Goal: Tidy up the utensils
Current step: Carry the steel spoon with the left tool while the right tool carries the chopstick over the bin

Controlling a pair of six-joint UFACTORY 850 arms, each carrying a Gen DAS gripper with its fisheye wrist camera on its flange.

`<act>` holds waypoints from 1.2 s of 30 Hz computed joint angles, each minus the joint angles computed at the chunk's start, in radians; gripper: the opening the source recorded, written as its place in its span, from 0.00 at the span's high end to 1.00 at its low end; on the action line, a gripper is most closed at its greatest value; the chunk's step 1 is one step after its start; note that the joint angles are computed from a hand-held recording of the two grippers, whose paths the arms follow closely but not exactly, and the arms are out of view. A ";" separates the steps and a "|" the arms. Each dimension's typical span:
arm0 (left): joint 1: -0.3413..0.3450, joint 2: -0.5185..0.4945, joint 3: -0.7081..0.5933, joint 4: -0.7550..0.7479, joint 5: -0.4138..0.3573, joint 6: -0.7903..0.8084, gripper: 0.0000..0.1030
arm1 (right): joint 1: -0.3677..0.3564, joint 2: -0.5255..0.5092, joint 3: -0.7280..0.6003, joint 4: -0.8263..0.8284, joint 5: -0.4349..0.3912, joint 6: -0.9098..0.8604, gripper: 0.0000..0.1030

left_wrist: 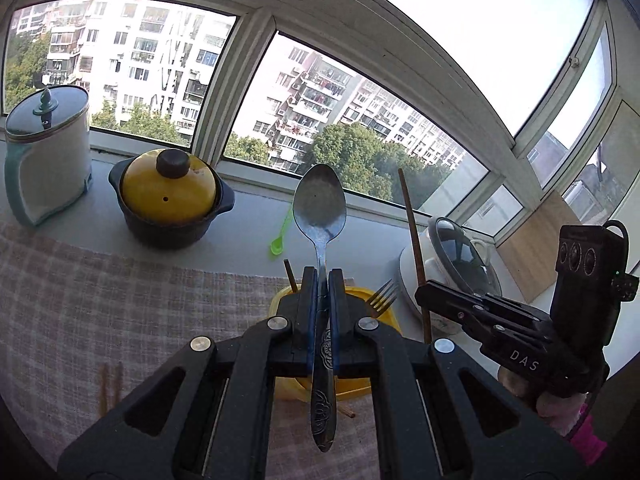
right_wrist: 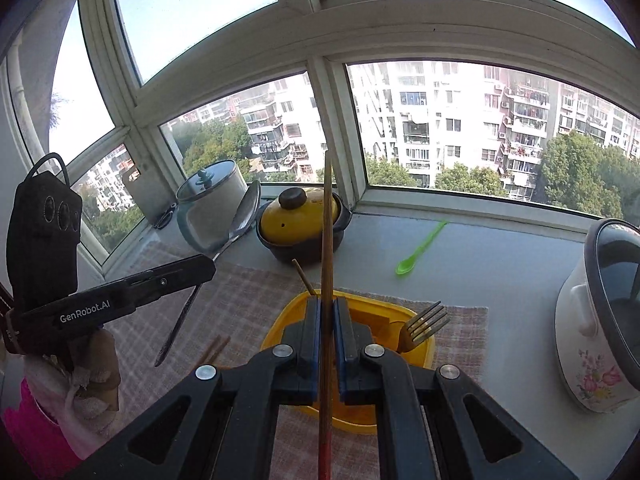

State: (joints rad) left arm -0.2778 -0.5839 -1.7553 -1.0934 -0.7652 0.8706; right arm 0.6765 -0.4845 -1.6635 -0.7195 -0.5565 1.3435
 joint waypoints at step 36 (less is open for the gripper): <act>-0.051 -0.251 -0.268 0.053 -0.130 -0.032 0.97 | -0.079 -0.079 -0.011 -0.081 0.038 0.219 0.96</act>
State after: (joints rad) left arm -0.3284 -0.8346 -2.0236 -1.0404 -0.8948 0.8386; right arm 0.5973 -0.5639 -1.6741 -0.8003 -0.5190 1.5622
